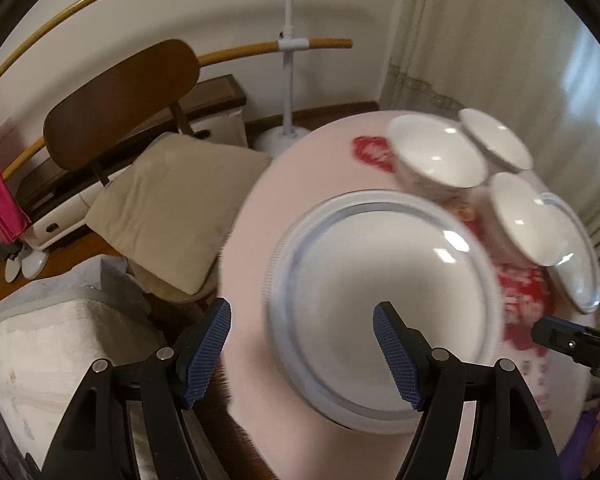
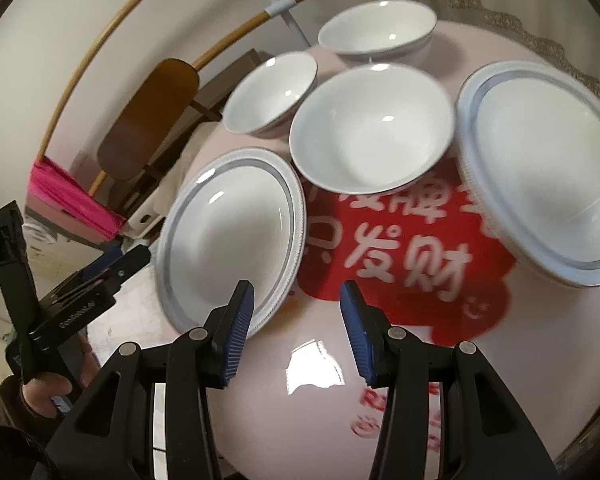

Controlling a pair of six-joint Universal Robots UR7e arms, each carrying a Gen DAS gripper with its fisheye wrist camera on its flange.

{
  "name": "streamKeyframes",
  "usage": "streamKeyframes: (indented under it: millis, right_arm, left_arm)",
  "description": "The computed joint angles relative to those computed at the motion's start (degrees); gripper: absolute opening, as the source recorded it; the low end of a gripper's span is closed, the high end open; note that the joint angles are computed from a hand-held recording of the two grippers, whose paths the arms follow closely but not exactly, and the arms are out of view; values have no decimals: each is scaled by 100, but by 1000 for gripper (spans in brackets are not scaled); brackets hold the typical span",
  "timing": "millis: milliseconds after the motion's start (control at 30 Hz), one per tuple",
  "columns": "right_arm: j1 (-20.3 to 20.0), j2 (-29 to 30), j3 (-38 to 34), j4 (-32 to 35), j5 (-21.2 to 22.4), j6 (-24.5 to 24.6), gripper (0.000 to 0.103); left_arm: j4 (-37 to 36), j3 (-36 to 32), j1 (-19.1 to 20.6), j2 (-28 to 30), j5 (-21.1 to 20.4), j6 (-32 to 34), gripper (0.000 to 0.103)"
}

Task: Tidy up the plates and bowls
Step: 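Close both grippers on the rim of another grey-rimmed plate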

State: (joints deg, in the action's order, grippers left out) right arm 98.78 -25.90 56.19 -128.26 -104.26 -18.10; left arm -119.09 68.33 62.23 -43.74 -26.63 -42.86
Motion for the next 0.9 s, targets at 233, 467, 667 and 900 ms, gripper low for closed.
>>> streamKeyframes:
  millis: [233,467,667,900]
  right_arm:
    - [-58,372,-259,26,37,434,48]
    - [-90,615,-601,331,257,546,38]
    - [-107,779,-823,490,362,617,23]
    - [-177,839,-964,650,538,680,12]
  left_arm:
    - [-183,-388,381,168,-294,525,69]
    - [-299,-818,676,395,-650,1014,58]
    - [-398,-1174,827,602,-813,1334,51]
    - [-701,-1125,847,627,-1082,1572,31]
